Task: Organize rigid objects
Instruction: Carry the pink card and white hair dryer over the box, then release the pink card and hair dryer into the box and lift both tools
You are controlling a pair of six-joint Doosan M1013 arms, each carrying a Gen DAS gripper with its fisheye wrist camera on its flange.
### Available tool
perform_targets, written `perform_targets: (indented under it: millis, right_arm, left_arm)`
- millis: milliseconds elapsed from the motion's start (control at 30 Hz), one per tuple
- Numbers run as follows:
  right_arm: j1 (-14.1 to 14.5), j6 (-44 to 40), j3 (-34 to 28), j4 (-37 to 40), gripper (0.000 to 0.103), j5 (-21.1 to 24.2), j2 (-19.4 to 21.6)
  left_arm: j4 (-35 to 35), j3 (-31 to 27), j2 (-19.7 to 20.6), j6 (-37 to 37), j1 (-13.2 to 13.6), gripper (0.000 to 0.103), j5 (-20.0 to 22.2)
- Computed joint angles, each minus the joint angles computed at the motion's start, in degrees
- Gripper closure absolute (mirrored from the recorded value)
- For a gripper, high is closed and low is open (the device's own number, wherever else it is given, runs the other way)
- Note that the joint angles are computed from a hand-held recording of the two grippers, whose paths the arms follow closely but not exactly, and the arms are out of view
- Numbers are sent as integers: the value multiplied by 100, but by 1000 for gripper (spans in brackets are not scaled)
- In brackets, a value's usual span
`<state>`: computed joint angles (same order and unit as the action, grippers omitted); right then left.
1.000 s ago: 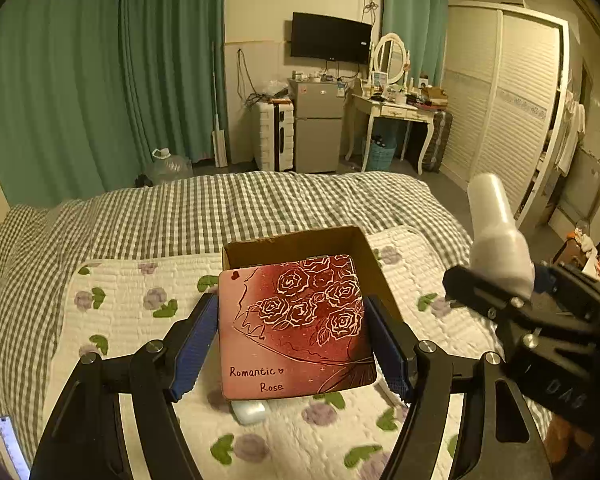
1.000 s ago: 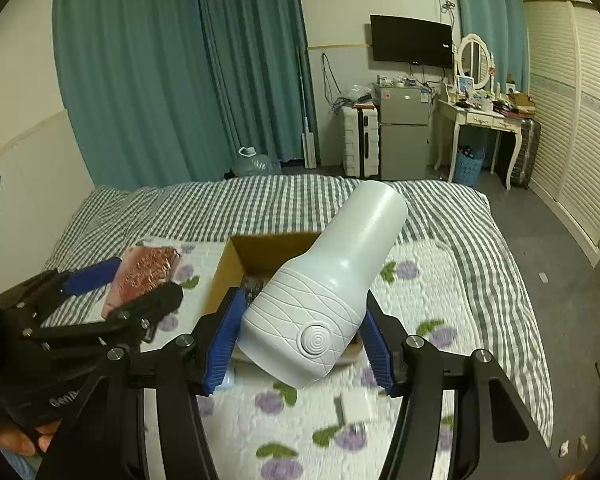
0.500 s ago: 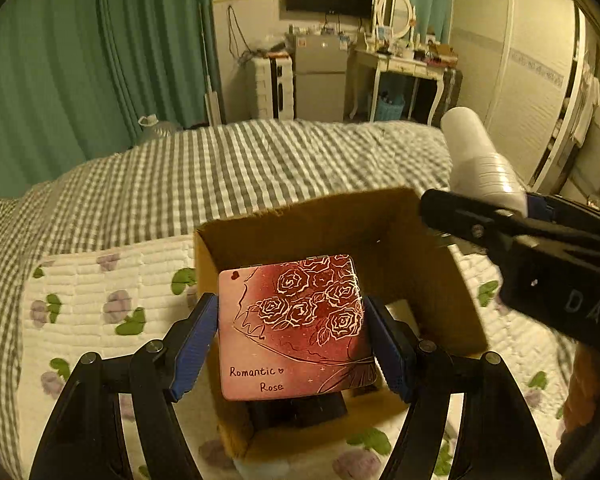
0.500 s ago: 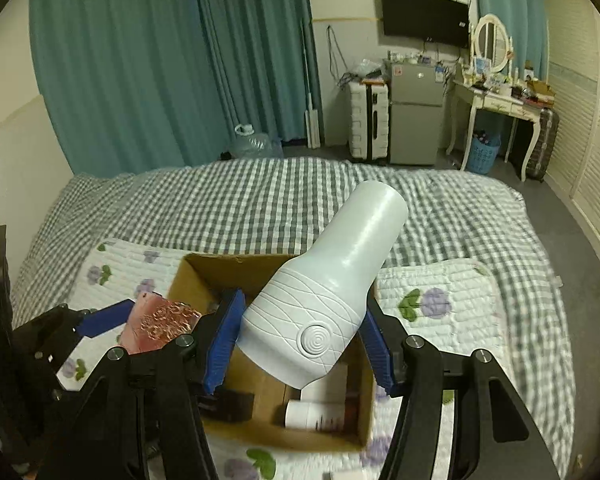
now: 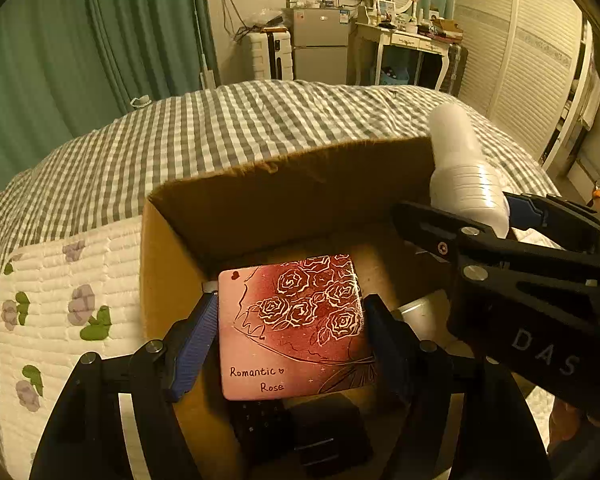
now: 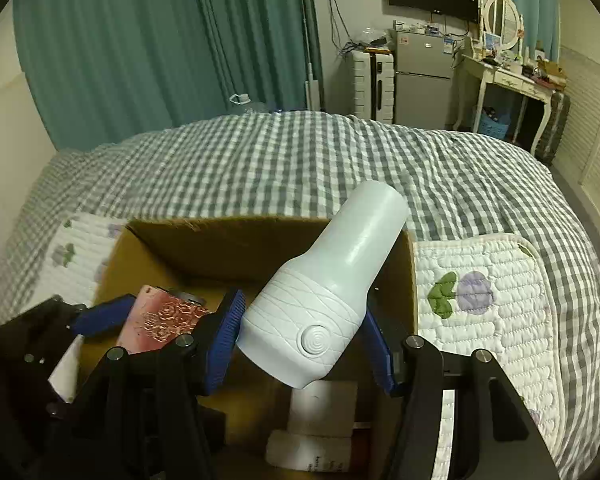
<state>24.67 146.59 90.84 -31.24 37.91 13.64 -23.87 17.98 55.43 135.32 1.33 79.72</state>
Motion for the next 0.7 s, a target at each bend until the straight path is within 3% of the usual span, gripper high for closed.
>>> perform_targets:
  millis: [133,200,367,700]
  right_arm:
    - [28,379,44,-252,43,-6,-5]
    - [27,428,68,-253,29,-61,-49]
    - [112,944,218,-584,19,-65,-309]
    - [566,1621,268,-1582,8,835,-1048]
  left_arm:
    - [6,226,-108,95,4,27,-130]
    - [14,302,-163,86,13,27,-141]
    - [-46,241,-240,5,47,26,-38]
    - [-546,711,-952,196,280,26,-355]
